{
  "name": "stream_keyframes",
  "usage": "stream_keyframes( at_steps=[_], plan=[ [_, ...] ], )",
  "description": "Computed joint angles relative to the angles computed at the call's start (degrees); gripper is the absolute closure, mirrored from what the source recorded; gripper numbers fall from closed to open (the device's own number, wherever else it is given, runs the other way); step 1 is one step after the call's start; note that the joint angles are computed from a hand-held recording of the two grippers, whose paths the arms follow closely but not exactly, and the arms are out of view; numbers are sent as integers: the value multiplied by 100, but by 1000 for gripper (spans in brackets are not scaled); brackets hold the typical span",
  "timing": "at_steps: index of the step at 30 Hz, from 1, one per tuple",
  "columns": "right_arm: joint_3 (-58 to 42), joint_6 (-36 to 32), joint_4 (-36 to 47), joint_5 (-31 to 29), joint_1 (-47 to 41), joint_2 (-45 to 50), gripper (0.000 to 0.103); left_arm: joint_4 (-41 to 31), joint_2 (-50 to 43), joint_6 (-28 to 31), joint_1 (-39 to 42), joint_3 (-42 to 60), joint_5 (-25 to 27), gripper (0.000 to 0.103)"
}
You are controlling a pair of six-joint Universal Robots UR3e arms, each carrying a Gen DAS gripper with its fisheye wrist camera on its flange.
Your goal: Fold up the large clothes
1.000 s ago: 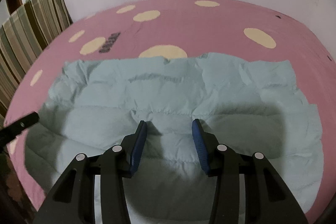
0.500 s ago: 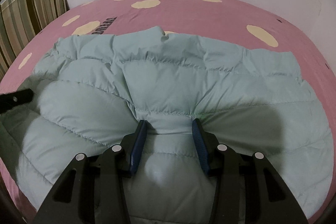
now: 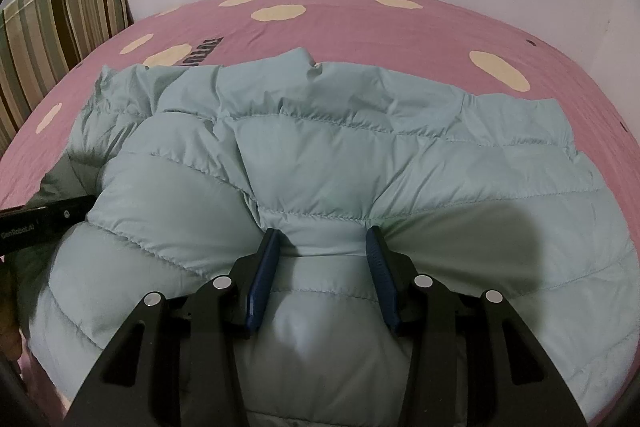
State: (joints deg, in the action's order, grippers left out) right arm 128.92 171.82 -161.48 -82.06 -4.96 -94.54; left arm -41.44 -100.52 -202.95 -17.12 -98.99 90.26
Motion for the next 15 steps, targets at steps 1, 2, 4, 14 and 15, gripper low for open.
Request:
stream_keyframes(
  at_steps=[1,2,4,14,15],
  plan=[
    [-7,-1,-10,-9,7,13,58,-1,10,-16,-13,20,-24,73],
    [-7,-1,-10,-9,7,13,57,-23,14,-49,-49,68,-1,79],
    [1,3,-16,-4,3,7,58,-104,44,-112,-151,181,86,86],
    [-52,20,-24,-19,18,80,57,-610,307,-257,-610,923,583,92],
    [-47,21,-24,-7,12,75,57,-702,294,-257,-672,1089,623,92]
  ],
)
